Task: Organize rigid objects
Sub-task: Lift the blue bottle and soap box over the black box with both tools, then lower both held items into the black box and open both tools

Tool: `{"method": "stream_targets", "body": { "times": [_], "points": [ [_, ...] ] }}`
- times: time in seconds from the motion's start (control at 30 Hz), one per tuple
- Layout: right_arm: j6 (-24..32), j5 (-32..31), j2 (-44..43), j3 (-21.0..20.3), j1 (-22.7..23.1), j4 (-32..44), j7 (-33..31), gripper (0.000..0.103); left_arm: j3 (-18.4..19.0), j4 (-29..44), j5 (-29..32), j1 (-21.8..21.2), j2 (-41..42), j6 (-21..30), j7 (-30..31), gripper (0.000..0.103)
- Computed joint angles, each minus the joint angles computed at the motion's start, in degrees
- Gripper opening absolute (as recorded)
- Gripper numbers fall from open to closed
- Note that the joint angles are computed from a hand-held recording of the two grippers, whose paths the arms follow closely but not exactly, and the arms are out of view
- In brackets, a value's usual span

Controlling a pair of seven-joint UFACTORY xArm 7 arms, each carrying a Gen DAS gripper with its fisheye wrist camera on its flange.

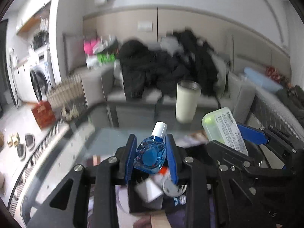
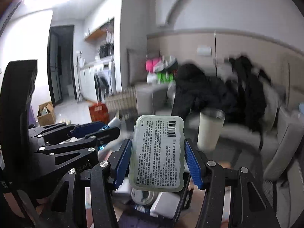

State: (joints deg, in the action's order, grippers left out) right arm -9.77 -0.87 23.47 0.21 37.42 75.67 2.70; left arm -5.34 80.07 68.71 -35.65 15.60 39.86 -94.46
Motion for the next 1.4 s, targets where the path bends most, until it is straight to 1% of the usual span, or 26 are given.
{"method": "stream_targets", "body": {
  "times": [0.03,0.07,0.1,0.13,0.2,0.3,0.37,0.4,0.43,0.5,0.6,0.63,0.7,0.77,0.9,0.97,1.13,1.33,1.4],
  "points": [
    [2.66,-0.09,0.77,3.94,-3.59,1.12,0.11,0.056,-0.5,0.47,-4.03,1.22,0.93,-1.35,2.45,0.029],
    [5.33,-0.13,1.8,6.95,-6.32,2.39,0.05,0.056,-0.81,1.21,-7.83,1.94,2.02,-1.79,5.2,0.029],
    [7.19,-0.34,2.45,7.56,-6.96,3.24,0.26,0.056,-0.74,1.84,-10.28,2.12,2.91,-2.08,7.22,0.029],
    [9.26,-0.56,3.21,7.29,-6.79,4.21,0.65,0.056,-0.58,2.32,-12.42,2.08,3.83,-2.25,8.92,0.029],
    [11.72,-0.87,4.4,8.45,-7.91,5.55,0.64,0.056,0.21,3.37,-14.99,1.31,5.27,-1.84,11.09,0.029],
    [15.8,0.66,6.29,12.55,-11.54,7.67,-0.79,0.056,1.11,4.62,-18.62,0.43,6.93,-1.16,14.22,0.029],
    [19.39,3.07,7.54,15.67,-14.29,9.02,-2.44,0.056,1.12,5.4,-22.75,0.74,8.06,-1.41,16.67,0.029],
    [20.72,3.98,8.1,16.23,-14.79,9.64,-3.0,0.056,1.28,5.09,-24.38,0.84,8.14,-2.15,17.28,0.029],
    [21.25,4.36,8.29,15.96,-14.62,9.73,-3.27,0.056,1.16,4.01,-26.43,1.25,7.8,-3.29,18.16,0.029],
    [22.45,3.54,8.64,13.74,-12.87,10.47,-2.9,0.056,1.2,3.75,-29.93,1.58,8.3,-4.59,19.63,0.029],
    [23.05,2.28,8.46,12.46,-11.71,10.37,-3.81,0.055,1.26,2.13,-34.67,1.95,8.2,-7.13,20.7,0.029],
    [23.3,2.34,8.45,12.61,-11.76,10.29,-4.14,0.055,1.89,1.69,-34.39,1.14,7.9,-7.39,20.21,0.029],
    [22.97,2.31,8.0,12.56,-11.67,9.53,-4.46,0.055,3.0,1.97,-32.69,-1.01,7.51,-4.88,18.98,0.028],
    [23.58,3.11,7.82,13.85,-12.88,9.27,-6.04,0.055,2.83,1.29,-32.18,-1.84,6.92,-4.54,17.81,0.028],
    [24.01,4.74,6.6,14.49,-13.86,7.78,-7.48,0.054,1.48,-0.11,-34.2,-0.98,6.03,-5.75,19.47,0.028],
    [24.84,4.22,6.04,13.51,-13.0,7.49,-7.29,0.055,1.7,0.06,-33.83,-1.26,5.98,-5.19,19.56,0.028],
    [24.59,5.15,5.34,13.99,-13.48,6.51,-7.97,0.055,1.99,0.62,-33.28,-1.72,6.17,-4.2,18.89,0.031],
    [23.62,6.39,4.23,14.13,-13.74,5.17,-7.71,0.056,2.9,-0.18,-27.89,-3.28,4.63,-2.63,14.0,0.042],
    [22.47,6.89,3.3,14.74,-14.26,4.01,-8.2,0.056,2.98,0.07,-25.13,-3.99,4.08,-0.44,12.02,0.052]
  ]
}}
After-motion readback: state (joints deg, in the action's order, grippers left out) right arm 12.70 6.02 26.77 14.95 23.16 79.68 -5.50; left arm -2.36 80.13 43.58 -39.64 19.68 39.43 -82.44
